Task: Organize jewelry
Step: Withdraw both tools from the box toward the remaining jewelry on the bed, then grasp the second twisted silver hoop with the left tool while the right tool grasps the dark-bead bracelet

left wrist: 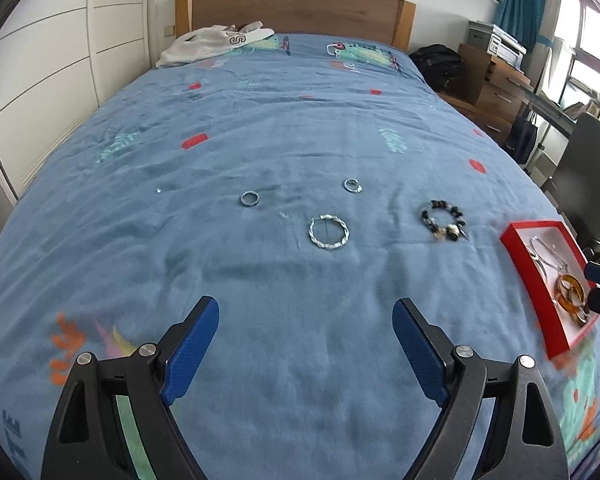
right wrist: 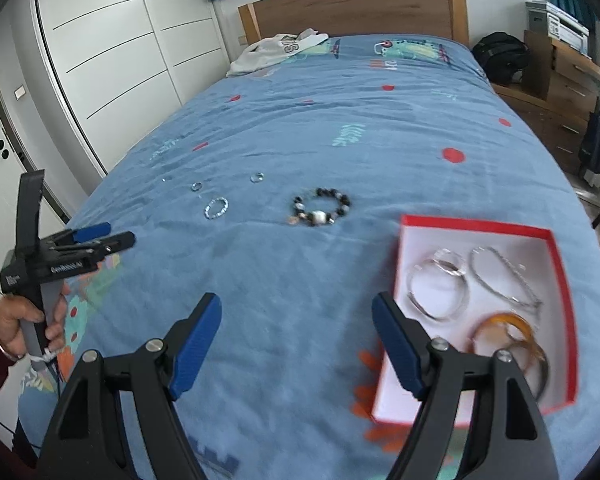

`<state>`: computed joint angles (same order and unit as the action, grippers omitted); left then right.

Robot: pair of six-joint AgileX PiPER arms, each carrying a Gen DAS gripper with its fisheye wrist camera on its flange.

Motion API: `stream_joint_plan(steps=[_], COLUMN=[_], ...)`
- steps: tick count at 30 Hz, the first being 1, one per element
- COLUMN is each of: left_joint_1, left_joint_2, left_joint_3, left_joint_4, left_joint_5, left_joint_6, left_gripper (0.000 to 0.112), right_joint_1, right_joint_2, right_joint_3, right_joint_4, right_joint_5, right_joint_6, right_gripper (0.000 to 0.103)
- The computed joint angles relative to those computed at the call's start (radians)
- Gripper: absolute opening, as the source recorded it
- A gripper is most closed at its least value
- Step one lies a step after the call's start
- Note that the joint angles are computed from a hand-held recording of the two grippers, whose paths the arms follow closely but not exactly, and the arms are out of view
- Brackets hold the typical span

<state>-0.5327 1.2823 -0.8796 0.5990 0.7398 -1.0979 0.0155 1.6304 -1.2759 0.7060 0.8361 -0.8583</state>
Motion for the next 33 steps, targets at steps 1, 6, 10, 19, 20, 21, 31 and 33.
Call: stream_joint_plan(steps=[1, 6, 10, 19, 20, 21, 31, 33], left_joint_1=[0.017, 0.107, 0.163, 0.214, 0.216, 0.217, 0.231, 0.235], left_joint_2=[0.016, 0.132, 0.239, 0.425, 0.440, 0.449, 0.490, 0.487], left_joint_3=[-0.004, -0.050, -0.103, -0.208, -0.214, -0.217, -0.237, -0.231], left_joint_4=[-0.003, -0.041, -0.081, -0.105, -0.097, -0.092, -0.067, -0.073], left_joint_5=[-0.019, -0.123, -0.197, -0.246, -0.248, -0.251, -0.309, -0.323], left_joint_6=[0.011, 0.103, 0.181, 0.232, 0.227, 0.223, 0.211, 0.219], left_gripper=[0.088, 0.089, 0.089, 0.089, 0.089, 0.089, 0.064, 0.059], right_joint_1=[0.017, 0.091, 0.150, 0.215, 0.221, 0.227, 0.271, 0.268], right_joint_2=[0.020, 0.122, 0.232, 0.495, 0.517, 0.545, 0.742, 0.757], right_joint_3=[-0.016, -0.090, -0.176, -0.475, -0.502, -0.539, -0.846, -0.877], right_joint_4=[0.004, -0.022, -0.118, -0.324, -0.339, -0.356, -0.487, -0.483], right_joint_5=[-0.012, -0.094, -0.182, -0.142, -0.136, -0.126, -0.013, 0.005], right_joint_6=[0.013, 0.102, 0.285, 0.614, 0.633, 0.655, 0.810, 0.816], right_gripper=[0.077, 0.077, 0.077, 0.077, 0.077, 0.077, 0.077, 0.077])
